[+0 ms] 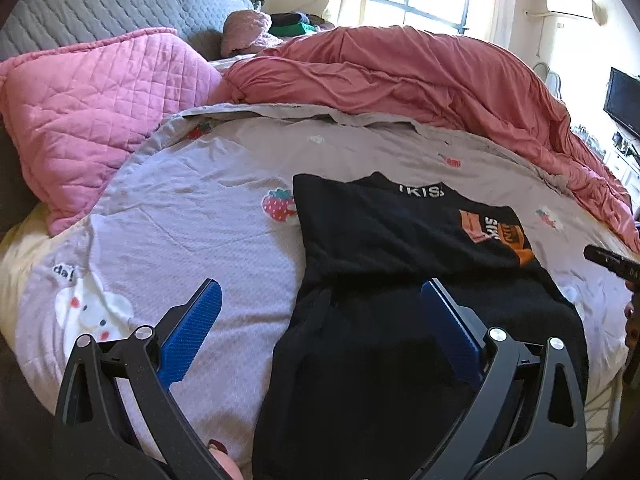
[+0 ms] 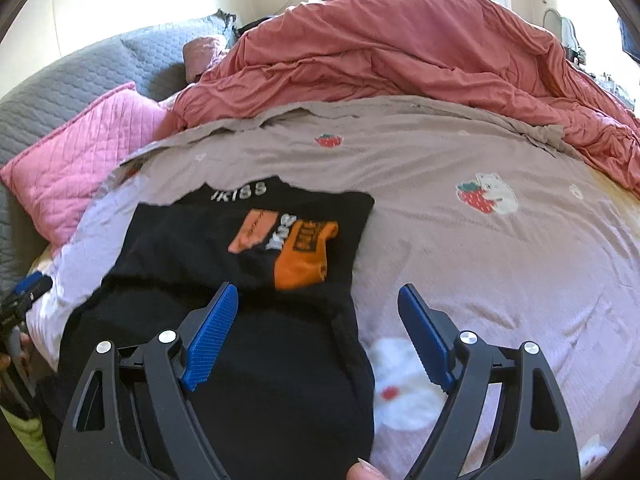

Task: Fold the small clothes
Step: 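Move both grippers to the sweatshirt hem and close on it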

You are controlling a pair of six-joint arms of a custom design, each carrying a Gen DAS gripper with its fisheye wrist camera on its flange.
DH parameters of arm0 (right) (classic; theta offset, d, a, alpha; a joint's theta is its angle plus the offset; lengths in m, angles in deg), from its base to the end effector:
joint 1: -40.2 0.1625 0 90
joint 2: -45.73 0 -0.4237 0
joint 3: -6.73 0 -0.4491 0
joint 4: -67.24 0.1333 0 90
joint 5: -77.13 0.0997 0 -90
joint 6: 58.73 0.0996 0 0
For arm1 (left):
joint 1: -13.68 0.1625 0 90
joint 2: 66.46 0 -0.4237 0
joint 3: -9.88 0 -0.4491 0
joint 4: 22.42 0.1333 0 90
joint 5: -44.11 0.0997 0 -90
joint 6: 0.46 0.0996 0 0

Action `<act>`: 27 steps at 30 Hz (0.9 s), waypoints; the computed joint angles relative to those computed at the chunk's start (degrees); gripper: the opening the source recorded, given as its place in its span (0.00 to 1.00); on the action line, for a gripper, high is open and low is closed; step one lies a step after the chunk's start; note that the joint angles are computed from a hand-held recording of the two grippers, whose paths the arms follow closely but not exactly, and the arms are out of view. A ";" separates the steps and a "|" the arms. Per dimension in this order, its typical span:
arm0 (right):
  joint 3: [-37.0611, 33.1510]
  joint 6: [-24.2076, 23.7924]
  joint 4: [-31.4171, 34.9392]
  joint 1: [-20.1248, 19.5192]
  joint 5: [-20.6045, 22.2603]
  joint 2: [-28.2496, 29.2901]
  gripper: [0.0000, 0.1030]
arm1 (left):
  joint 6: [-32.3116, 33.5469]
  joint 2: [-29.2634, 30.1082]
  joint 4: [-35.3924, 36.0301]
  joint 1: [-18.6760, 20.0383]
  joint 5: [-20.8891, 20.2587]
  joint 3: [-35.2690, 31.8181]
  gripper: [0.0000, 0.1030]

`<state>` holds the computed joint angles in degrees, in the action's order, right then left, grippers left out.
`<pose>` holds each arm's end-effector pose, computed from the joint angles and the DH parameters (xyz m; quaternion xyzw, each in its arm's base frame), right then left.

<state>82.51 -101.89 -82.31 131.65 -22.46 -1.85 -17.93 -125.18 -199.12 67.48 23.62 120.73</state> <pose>0.1374 -0.8146 0.2311 0.3432 -0.8962 0.2229 0.1711 -0.1701 -0.6160 0.1980 -0.0395 0.8016 -0.4635 0.3755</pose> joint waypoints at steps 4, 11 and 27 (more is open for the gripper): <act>2.58 -1.12 0.22 -0.73 -0.93 -1.91 0.79 | -3.19 -1.71 1.80 -0.31 -0.82 1.60 0.91; 6.18 -2.54 1.23 -1.84 -2.35 -4.51 0.79 | -8.87 -4.09 6.46 -1.49 1.10 3.94 0.91; 10.59 -4.24 3.92 -3.24 -2.10 -8.52 0.79 | -30.28 -12.98 22.39 -1.68 -2.04 12.49 0.91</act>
